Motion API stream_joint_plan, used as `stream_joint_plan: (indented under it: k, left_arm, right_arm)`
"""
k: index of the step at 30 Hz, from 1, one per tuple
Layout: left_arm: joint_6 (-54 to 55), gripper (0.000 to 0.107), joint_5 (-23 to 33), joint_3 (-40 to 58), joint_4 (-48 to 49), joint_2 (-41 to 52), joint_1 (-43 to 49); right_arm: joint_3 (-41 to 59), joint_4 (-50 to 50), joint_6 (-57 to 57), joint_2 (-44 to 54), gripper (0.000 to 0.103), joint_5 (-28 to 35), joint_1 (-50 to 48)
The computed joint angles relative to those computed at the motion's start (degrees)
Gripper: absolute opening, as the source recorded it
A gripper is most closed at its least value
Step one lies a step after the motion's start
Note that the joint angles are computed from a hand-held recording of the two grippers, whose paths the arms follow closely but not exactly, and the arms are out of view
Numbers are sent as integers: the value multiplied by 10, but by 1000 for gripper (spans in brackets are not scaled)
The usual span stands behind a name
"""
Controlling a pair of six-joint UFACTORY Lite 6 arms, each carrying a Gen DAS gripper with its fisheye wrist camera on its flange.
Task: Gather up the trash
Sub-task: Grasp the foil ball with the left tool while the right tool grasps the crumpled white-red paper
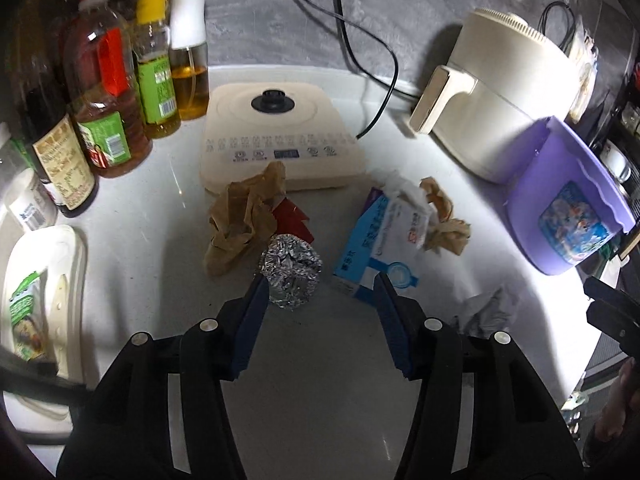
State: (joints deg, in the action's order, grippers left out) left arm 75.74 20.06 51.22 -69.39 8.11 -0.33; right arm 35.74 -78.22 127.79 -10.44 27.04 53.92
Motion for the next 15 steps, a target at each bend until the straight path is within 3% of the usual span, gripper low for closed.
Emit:
stream_joint_plan:
  k: [10,14,15]
  left_arm:
    - [22,56,-18,75,-6,115,-8]
    - [46,55,-22,85,-32,137,-6]
    - [47,49,-22,88,-32,142,-5]
  right_arm:
    - [89,82,-107,80,70,-10,-11]
    - [132,92,-141,127,79,-16,-8]
    - [146,100,-156,144,79,-25,-10]
